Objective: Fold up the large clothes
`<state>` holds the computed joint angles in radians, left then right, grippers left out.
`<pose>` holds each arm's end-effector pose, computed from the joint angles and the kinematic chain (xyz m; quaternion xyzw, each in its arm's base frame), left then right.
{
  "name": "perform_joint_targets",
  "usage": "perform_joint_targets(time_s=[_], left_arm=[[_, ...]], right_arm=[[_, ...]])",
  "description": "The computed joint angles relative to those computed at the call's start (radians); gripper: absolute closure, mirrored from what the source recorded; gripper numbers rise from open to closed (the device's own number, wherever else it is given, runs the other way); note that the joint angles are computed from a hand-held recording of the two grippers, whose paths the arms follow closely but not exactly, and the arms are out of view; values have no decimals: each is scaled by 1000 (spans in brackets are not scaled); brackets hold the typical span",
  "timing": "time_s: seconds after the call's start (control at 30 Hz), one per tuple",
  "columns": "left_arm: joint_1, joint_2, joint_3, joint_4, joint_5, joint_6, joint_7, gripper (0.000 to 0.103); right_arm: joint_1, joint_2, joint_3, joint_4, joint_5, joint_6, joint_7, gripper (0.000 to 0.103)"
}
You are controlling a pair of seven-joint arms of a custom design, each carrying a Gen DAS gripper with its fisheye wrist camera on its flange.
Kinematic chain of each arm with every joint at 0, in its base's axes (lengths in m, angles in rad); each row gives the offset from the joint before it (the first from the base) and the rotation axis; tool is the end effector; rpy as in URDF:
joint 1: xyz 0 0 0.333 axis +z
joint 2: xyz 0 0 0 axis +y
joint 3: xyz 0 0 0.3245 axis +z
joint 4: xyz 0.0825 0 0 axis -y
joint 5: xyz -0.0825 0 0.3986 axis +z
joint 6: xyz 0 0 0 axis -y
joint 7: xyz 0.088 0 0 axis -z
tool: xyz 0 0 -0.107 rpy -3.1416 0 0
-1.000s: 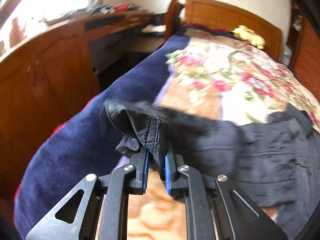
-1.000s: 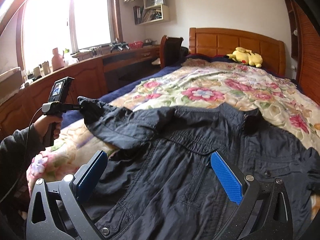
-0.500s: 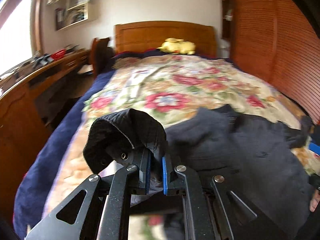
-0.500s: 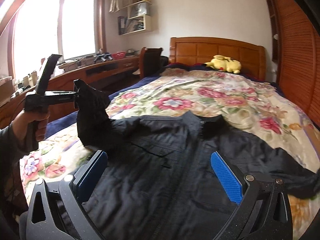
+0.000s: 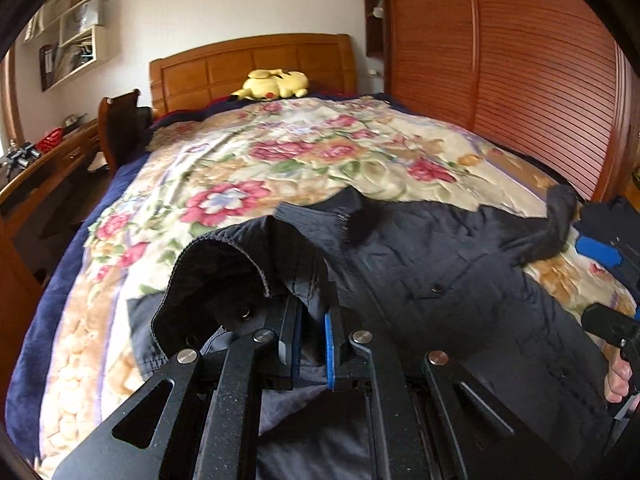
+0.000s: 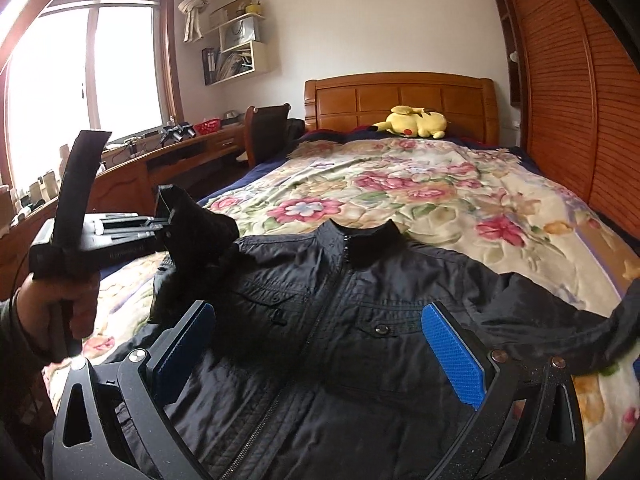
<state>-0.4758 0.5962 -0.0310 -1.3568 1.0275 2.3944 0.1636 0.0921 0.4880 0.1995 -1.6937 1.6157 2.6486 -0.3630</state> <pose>0.6862 -0.3663 0.4276 -0.7161 0.5403 -0.2572 0.3593 0.6913 0.1614 0.3442 -0.7858 0.3169 -0.1614 0.5060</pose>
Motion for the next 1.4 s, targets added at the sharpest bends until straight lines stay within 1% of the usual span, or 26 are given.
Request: perform_joint_targets(time_s=[0.13,0.23,0.3,0.37,0.4,0.47,0.53,0.6,0.63,0.67,0.7,0.8,0.9,1.0,1.07,1.23,1.33,1.4], left_arm=[[-15,57,-10,52,-22,8,35,94],[-21,107,-20,101,-70,-5,99,93],[-26,117,-19,105,-93,0,120,93],[-34,111,-14,88,-96,29,123,91],[-36,113,-12,89,-98,36,127,85],[-47,102,-2,70,-89,48,116,79],[-58,87,7,45,-69,57,98,67],[-67,60,20,3,-35,85,42,51],[-70,51,23,-9,-22,84,19,44],[-76,40,27,-25,-4,81,-7,28],[-87,22,37,-51,33,85,-50,24],[-91,-20,33,-110,97,81,-128,22],[-93,-64,23,-172,162,51,-219,21],[-89,-117,11,-248,235,29,-335,20],[-88,-158,2,-305,286,-3,-414,20],[-52,-227,-49,-414,326,-63,-493,20],[-21,-267,-81,-482,337,-79,-533,20],[0,-289,-98,-516,334,-84,-539,20]], right_arm=[[-1,0,-3,-1,-10,1,13,0],[-2,-4,-6,-4,-32,0,31,0],[-3,-7,-5,-6,-34,2,36,0],[-4,-9,-4,-7,-37,-2,43,0],[-4,-9,-4,-7,-39,-3,43,0],[-2,-5,-4,-2,-45,-2,45,0],[-2,0,-5,3,-59,-3,54,0],[-1,5,-4,7,-72,1,64,0],[-1,6,-3,8,-77,4,67,0],[-1,7,-2,9,-81,6,70,0],[0,10,-2,13,-89,9,77,0],[0,19,1,23,-109,14,100,0],[4,30,7,37,-138,14,131,0],[8,41,15,50,-171,3,165,0],[11,50,22,61,-193,-8,185,0],[27,63,41,74,-240,-33,207,0],[43,70,55,72,-248,-22,178,1],[59,83,55,78,-281,-21,175,3]])
